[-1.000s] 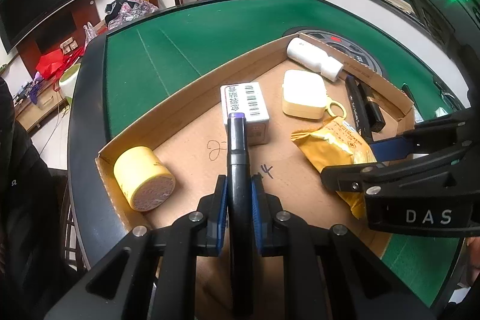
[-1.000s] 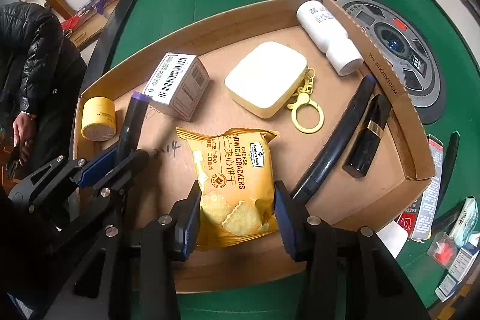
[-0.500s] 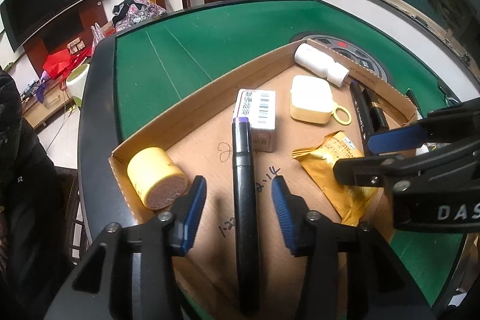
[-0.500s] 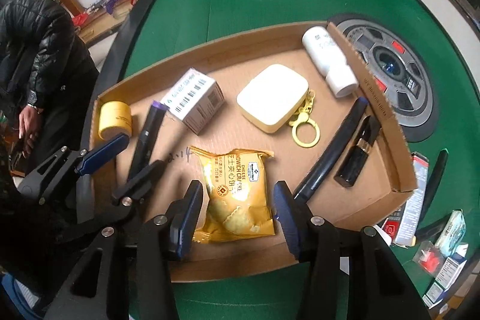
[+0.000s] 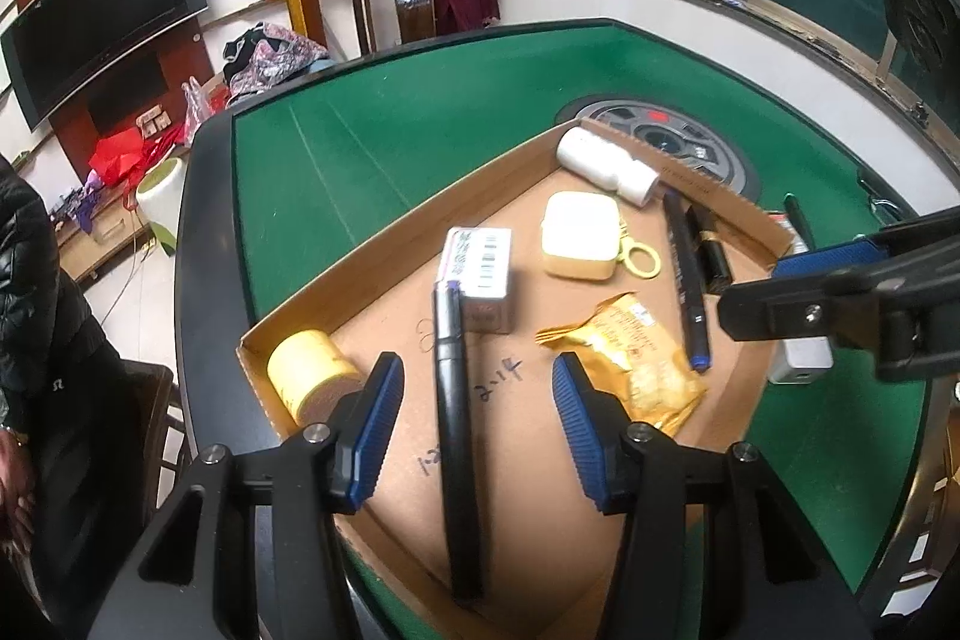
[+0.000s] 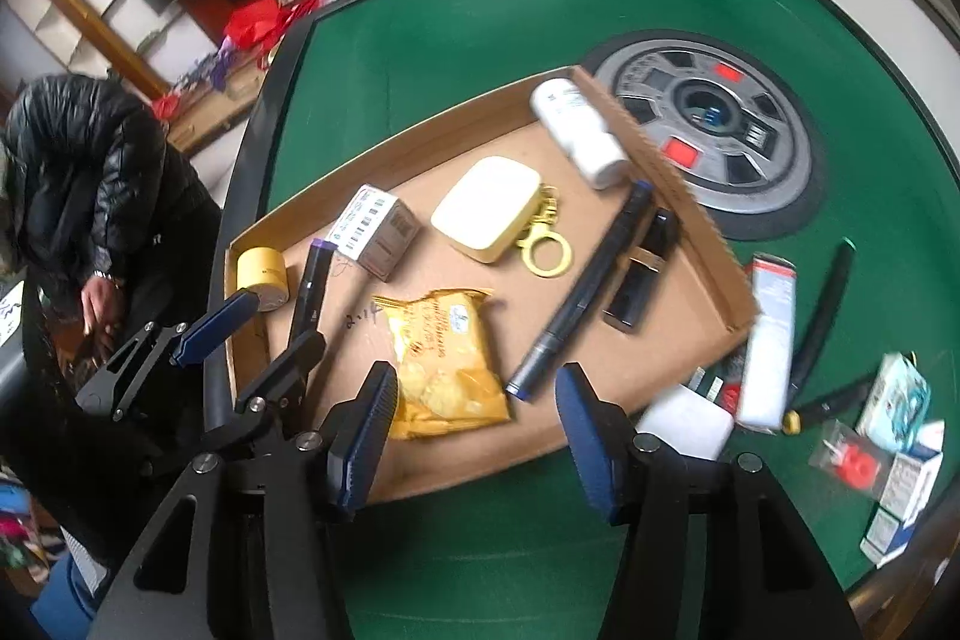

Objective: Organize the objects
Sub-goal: 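Grasp the white wall charger with the left gripper while the right grasps the blue-white medicine box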

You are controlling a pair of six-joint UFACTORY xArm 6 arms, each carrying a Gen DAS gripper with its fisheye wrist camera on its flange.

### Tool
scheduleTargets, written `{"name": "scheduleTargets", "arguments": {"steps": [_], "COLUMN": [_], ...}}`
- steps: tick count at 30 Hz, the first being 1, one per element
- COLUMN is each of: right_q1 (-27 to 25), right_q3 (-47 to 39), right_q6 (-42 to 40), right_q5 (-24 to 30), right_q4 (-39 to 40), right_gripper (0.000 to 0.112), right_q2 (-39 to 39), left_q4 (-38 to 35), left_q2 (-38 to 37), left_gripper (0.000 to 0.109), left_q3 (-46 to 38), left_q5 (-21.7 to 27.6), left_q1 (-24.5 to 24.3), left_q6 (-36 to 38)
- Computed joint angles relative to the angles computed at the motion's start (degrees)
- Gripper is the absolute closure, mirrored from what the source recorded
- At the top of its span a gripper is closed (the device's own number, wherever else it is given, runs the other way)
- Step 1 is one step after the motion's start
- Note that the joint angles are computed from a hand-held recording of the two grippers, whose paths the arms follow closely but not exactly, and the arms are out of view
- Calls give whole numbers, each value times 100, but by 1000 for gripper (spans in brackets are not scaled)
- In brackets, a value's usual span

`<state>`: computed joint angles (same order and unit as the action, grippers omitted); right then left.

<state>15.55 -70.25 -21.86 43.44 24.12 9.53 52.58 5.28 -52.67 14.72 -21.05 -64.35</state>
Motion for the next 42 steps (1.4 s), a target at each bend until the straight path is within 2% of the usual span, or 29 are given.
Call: {"name": "scheduleTargets", "arguments": {"steps": [8,19,22,25,32,36,42], "right_q1": [-536,-1452,-1722,-1950,-2294,-2467,-2766], "right_q3": [420,924,1063,1165,1297,1362,1267], "right_q6": [-54,-73,-87,-95,-294,-378,-365], "right_q5": [88,86,99,164,291,265,343], "right_q4": [214,371,406,443,507,504,488], "right_gripper": [48,47,46,46,45,42,41], "right_q2": [-416,-849,-925,-954,-1029,-1101,-1021], "left_q4": [-237,-797,-1262,-2146,-3472,-2980,-3299], "left_q2": [90,641,800,971,1545,1870,2278], "left_gripper": [58,56,56,56,56,56,55], "left_q3": [-283,-1092,-1161,-1190,-1671,-2115,-2618], "left_q5": [-43,-147,-305,-453,-35,483,832], "left_q1": [-319,-1024,-1218,-1412,-1746,-1775,-1758], "left_q6": [294,1082,1580,2479,3464,2946,3077]}}
